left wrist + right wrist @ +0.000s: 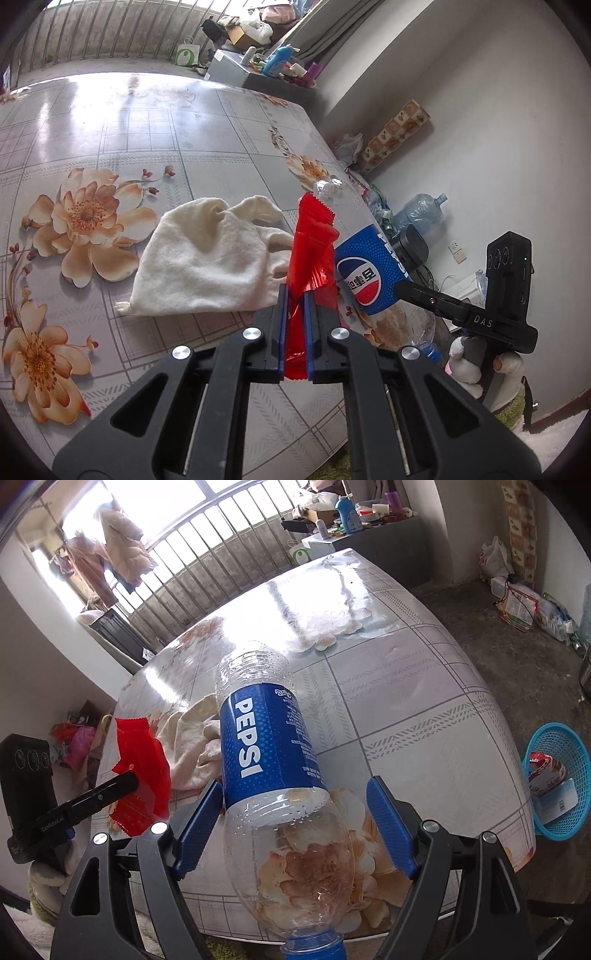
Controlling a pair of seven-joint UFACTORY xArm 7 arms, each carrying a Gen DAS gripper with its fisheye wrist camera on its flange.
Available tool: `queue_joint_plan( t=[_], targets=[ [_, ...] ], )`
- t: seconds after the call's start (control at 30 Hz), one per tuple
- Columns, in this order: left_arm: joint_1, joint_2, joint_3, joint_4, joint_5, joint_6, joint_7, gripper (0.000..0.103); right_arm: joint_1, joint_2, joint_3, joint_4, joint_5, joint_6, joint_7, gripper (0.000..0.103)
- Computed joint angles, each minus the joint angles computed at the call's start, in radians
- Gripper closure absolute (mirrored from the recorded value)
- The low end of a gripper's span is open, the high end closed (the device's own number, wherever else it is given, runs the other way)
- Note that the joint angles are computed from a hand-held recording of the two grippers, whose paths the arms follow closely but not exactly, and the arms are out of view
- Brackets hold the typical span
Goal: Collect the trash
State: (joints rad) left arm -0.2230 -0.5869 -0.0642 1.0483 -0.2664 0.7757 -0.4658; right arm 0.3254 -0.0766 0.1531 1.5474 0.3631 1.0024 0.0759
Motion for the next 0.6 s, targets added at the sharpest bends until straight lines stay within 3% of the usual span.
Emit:
queue_joint_plan(
  t=[0.07, 0.33, 0.6],
  targets=[
    [0.030, -0.033, 0.003, -0.005, 0.026, 0.004, -0.017, 0.097, 0.001, -0.010, 0.005, -0.003, -0.023, -0.037, 0.013, 0.025],
    [0.127, -0.122, 0.016, -0.045, 0.115, 0.063, -0.077, 0.097, 0.057, -0.017, 0.033, 0.009, 0.054, -0.166, -0.055, 0.025],
    [0.136, -0.173, 0.024, -0.121, 0.120, 0.081, -0.069, 0.097, 0.141, 0.165, 0.092, 0.187, -0.087, -0.051, -0.028, 0.045]
  ],
)
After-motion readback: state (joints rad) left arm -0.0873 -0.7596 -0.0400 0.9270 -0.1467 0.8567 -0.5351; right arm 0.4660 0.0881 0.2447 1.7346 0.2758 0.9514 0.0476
